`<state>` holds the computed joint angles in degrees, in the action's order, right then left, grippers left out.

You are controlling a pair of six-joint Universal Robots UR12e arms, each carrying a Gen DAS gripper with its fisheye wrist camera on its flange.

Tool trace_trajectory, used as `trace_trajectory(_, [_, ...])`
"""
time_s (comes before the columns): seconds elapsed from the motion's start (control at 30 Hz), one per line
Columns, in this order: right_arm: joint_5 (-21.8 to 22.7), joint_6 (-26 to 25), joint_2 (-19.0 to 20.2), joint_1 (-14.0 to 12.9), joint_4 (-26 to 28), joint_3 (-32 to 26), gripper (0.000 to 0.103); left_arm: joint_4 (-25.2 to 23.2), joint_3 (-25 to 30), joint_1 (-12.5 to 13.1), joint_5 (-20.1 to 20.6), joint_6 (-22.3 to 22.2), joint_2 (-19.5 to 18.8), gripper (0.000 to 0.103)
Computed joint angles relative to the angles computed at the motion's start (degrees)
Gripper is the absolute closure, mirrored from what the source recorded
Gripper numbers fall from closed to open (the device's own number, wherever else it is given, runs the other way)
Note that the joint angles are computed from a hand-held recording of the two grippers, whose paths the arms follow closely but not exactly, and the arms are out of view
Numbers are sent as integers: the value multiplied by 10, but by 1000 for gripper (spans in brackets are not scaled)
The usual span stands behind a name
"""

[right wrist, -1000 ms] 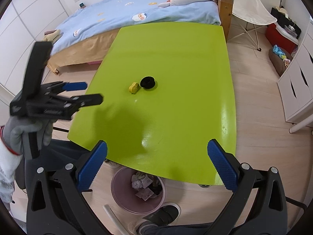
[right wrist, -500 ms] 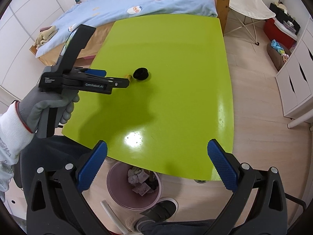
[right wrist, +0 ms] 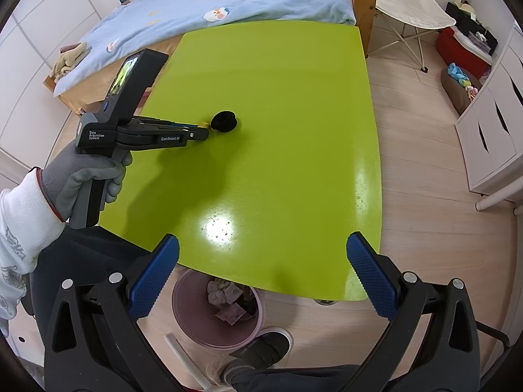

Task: Collect trash
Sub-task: 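Grasp the black scrunchie with the right tool while the left tool holds the sponge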

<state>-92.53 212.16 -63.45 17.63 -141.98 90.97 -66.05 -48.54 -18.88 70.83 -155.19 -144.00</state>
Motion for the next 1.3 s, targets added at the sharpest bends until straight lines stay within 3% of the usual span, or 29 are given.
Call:
trace_trajectory(0.37, [15, -17, 24, -8, 7, -32, 3, 33, -26, 8, -9, -3, 19, 90])
trace_trajectory(0.67, [35, -41, 75, -20, 56, -118, 3, 47, -40, 15, -8, -9, 32, 90])
trace_trajectory(1.3, [67, -63, 226, -33, 295, -362, 3, 53, -56, 26, -10, -17, 41, 90])
